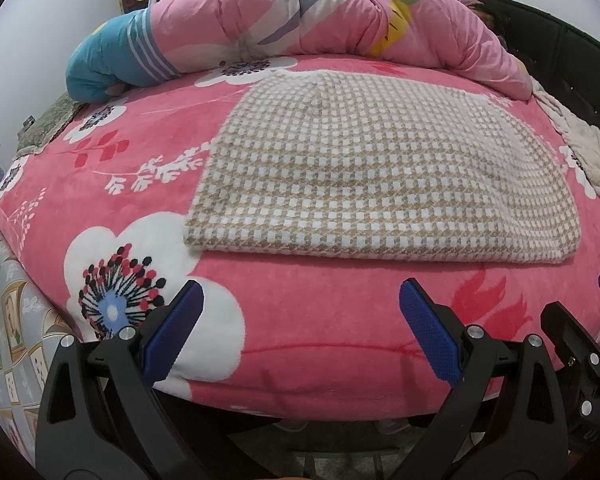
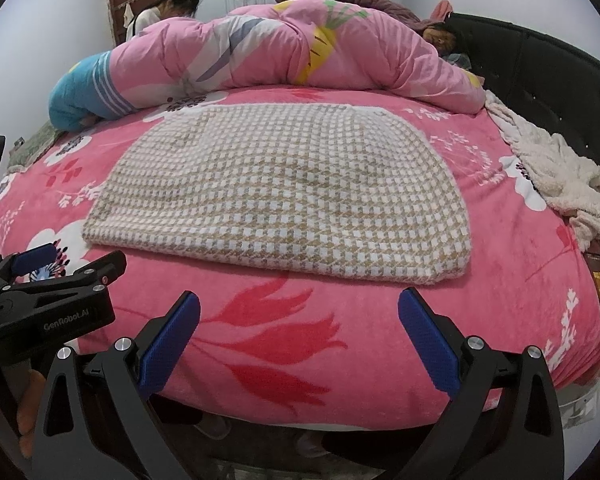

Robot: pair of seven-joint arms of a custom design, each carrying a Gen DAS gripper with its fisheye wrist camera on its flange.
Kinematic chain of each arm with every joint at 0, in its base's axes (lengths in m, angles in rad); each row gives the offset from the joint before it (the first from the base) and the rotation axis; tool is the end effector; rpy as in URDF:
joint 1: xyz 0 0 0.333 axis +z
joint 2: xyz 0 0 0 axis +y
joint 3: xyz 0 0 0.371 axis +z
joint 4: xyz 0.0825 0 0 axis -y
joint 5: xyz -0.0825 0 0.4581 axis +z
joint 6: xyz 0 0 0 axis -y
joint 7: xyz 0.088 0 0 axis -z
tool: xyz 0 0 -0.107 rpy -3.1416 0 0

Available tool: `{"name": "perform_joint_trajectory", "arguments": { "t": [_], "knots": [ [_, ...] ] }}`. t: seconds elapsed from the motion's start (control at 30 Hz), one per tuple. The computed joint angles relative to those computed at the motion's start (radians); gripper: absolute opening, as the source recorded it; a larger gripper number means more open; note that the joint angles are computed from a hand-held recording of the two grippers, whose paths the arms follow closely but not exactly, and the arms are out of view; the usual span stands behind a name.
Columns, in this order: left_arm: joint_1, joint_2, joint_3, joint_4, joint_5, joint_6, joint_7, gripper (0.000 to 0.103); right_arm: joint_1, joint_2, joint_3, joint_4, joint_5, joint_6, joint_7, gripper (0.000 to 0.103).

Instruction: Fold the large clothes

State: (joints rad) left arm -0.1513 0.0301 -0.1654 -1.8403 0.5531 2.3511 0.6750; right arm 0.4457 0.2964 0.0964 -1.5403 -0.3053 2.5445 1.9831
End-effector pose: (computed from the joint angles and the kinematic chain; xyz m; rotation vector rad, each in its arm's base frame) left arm 0.6524 -0.2046 0.5930 -2.0378 1.5306 -0.4975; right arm 0.6776 0.4000 0.5993 -2.0012 1.4683 -0.5608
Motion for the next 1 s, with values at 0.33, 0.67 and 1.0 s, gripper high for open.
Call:
{"name": "perform_joint_trajectory", "arguments": {
  "t": [0.33, 0.67, 1.0],
  "knots": [
    [0.002, -0.004, 0.001, -0.004, -0.004, 0.002, 0.006, 0.095, -0.002, -0.003, 0.003, -0.004, 0.007, 0.002, -0.014, 0.097],
    [0.004, -0.007, -0.001, -0.006, -0.006, 0.002, 0.008, 0.095, 0.0, -0.004, 0.002, -0.006, 0.007, 0.002, -0.012, 0.097],
    [0.004, -0.007, -0.002, -0.006, -0.005, 0.001, 0.005, 0.095, -0.002, -0.007, 0.004, -0.011, 0.012, 0.004, -0.02, 0.097]
  ]
}}
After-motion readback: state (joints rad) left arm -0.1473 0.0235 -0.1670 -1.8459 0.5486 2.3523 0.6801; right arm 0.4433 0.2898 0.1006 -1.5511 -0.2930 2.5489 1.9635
